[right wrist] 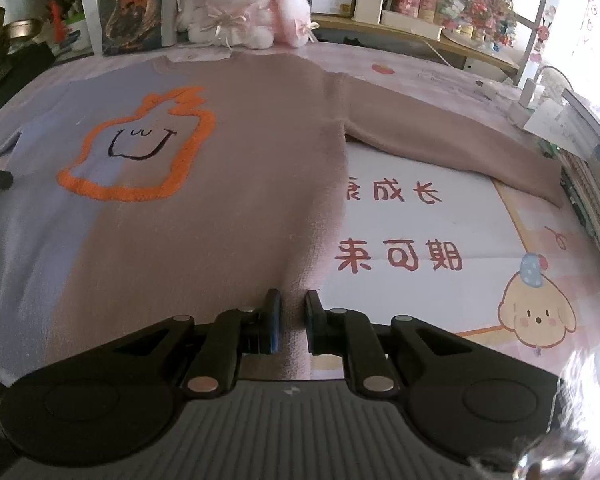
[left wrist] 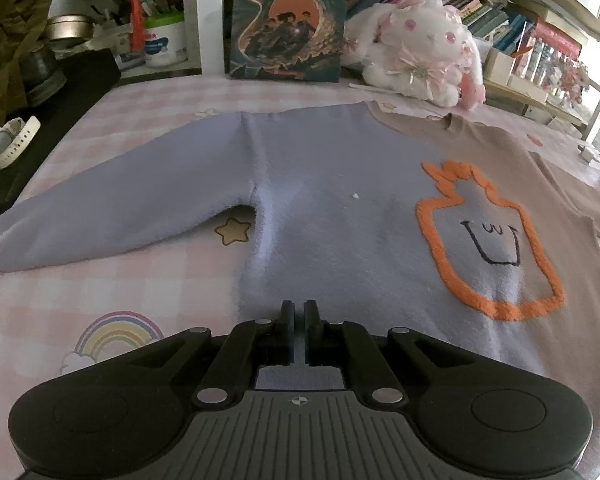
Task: Fold clothes
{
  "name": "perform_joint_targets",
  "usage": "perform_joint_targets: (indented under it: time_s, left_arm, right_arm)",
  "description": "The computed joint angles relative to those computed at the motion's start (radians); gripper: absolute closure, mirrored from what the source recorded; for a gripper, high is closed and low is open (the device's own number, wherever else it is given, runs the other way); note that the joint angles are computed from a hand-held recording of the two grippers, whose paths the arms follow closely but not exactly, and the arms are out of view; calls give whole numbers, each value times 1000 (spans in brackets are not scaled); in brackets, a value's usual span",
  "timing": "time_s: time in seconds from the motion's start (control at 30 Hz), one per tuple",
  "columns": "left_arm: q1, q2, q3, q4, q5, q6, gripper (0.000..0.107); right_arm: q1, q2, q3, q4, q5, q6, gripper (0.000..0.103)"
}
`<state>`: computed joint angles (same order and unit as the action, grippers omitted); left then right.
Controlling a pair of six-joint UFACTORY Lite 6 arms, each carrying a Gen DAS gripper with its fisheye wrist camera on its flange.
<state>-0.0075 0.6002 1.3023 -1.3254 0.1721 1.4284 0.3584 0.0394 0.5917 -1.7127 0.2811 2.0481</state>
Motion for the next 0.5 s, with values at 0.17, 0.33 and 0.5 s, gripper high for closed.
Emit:
perform_joint_targets:
  time_s: [0.17,0.33,0.5]
  left_arm:
    - [-7,-22,-32,-48,-8,59,102]
    - [-4,-35,-45,-19,-4,29,102]
    - [-2,-66,-92,-120,-10,151,102]
  right_arm:
    - [9,0,-14,-70,15,58,91]
    - [17,20,2,-66,31,51,91]
    - [21,-7,-32,-121,33,104,91]
